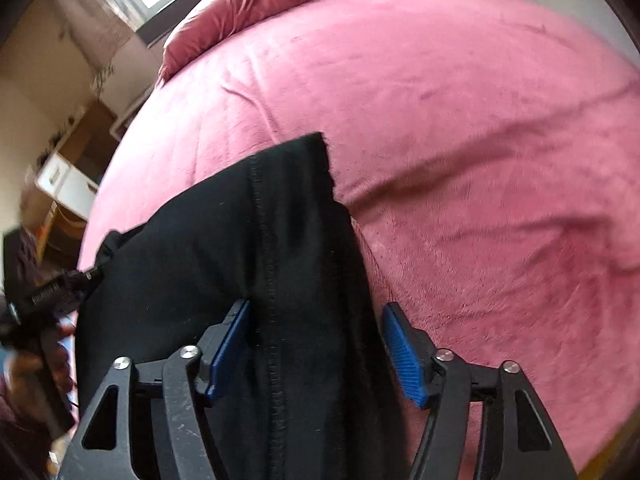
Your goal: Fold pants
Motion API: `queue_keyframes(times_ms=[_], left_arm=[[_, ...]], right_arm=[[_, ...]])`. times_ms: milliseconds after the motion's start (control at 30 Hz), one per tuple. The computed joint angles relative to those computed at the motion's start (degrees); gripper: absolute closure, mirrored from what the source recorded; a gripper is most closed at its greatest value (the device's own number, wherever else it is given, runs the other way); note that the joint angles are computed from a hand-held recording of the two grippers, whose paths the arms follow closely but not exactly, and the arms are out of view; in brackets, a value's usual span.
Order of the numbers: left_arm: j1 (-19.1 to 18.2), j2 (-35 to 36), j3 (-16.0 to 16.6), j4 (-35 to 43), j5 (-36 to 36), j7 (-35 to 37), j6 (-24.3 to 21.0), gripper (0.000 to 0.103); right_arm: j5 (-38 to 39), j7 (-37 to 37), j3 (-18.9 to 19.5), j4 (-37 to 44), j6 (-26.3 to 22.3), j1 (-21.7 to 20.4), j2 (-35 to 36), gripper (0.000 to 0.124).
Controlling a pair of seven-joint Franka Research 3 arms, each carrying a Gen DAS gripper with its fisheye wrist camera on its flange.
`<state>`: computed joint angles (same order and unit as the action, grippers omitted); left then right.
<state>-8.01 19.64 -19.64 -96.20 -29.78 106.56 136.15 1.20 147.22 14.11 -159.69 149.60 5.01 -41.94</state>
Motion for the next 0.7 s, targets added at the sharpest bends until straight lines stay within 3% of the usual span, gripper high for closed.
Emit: queue_keyframes(times_ms=[67, 200, 433, 567, 700], left_arm=[[1.28, -1.64, -0.42, -1.58, -2.54, 1.60, -0.30, 0.044], [4.31, -7.72, -0.34, -8.11, -13.17, 11.45, -0.44, 0.037], [3.77, -15.13, 4.46, -17.12, -23.67, 23.53, -9.28, 0.021], [1.64, -14.35, 6.02, -17.70, -22.07, 23.33, -12.97, 0.022], [1.04, -11.87, 6.21, -15.34, -22.60, 21.32, -15.37, 0.035]], right_arm=[[1.91, -1.87, -2.36, -2.03, 2.79, 1.95, -1.59, 0.056], [8.16, -8.90, -8.37, -5.72, 7.61, 6.98, -4.79, 0.053], [16.79, -21.54, -15.29, -9.50, 9.84, 13.47, -8.50, 0.047], [22.39, -29.38, -20.82, -9.99, 11.19, 18.57, -6.94, 0.044], [28.53, -36.79, -25.68, -10.11, 15.56, 24.42, -3.59, 0.042]])
